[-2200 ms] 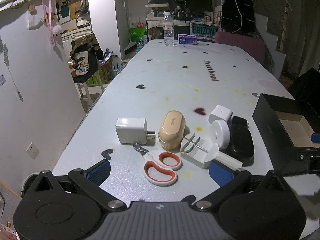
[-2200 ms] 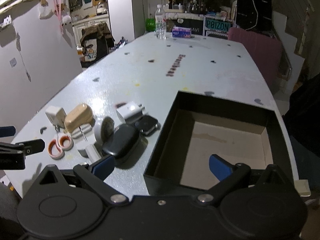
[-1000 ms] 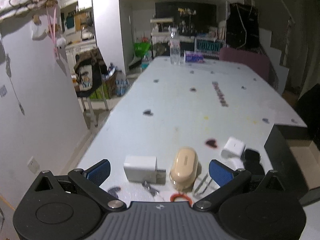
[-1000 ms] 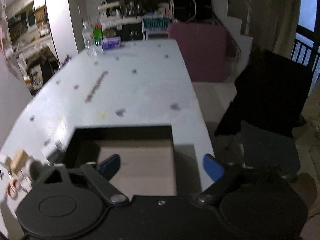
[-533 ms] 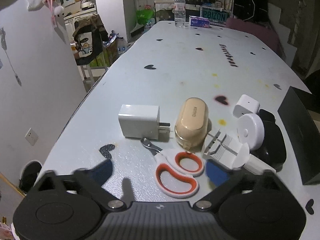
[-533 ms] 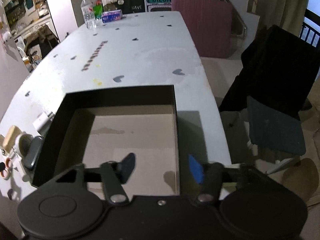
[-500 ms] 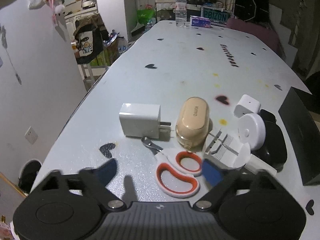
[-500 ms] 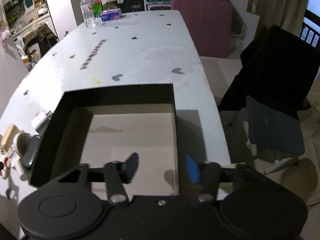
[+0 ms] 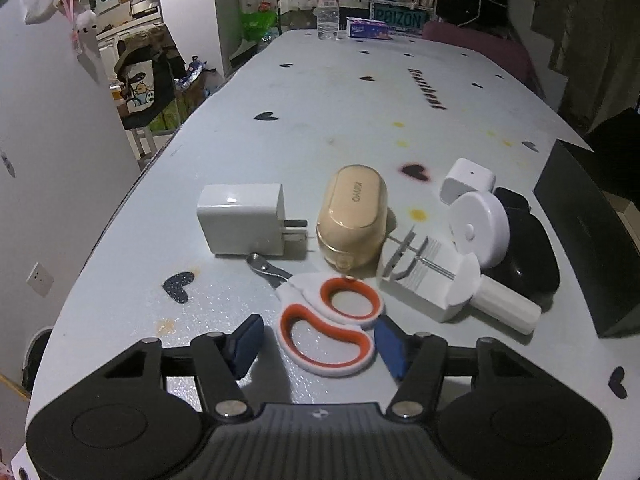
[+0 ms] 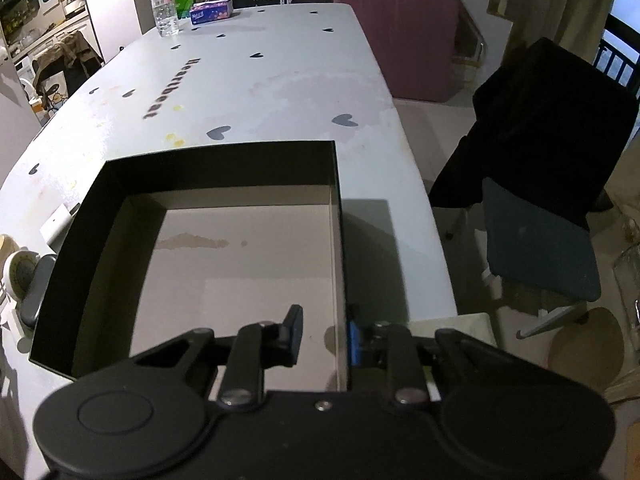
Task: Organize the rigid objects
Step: 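Move left tool toward the orange scissors while right tool clamps the black box wall, then grasp the orange-handled scissors with the left tool and lift them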
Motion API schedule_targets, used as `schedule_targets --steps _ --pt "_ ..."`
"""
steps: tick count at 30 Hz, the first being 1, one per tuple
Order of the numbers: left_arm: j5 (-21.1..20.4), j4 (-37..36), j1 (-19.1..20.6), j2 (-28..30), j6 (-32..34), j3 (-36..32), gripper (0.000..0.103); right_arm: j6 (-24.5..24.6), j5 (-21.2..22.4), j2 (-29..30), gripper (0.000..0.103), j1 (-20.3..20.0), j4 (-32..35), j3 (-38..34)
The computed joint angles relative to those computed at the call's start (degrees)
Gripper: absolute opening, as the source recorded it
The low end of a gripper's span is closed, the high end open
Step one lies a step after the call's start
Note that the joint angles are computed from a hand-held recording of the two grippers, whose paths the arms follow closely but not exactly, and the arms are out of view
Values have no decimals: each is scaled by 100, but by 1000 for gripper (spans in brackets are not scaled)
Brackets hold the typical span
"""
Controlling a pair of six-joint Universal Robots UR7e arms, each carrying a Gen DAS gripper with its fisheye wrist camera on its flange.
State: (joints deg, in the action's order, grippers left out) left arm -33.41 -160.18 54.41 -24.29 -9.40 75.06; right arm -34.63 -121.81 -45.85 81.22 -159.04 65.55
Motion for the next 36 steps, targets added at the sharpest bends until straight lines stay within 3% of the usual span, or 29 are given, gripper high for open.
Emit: schedule_targets --steps 1,3,10,18,23,36 --pt "20 -39 -2 18 31 -7 63 2 1 4 24 0 -2 -3" --pt "51 -22 -5 25 8 -1 73 12 -8 9 24 2 1 -11" --pt "-107 -28 -10 -74 70 148 75 55 -98 66 22 17 54 -94" --pt "-25 -264 18 36 216 19 56 107 -92 65 14 -9 -14 -89" --pt "-31 -318 19 51 278 6 55 46 -143 83 5 -11 -85 -105" --pt "-189 -1123 -147 -301 95 722 55 136 -15 20 5 -46 -182 -7"
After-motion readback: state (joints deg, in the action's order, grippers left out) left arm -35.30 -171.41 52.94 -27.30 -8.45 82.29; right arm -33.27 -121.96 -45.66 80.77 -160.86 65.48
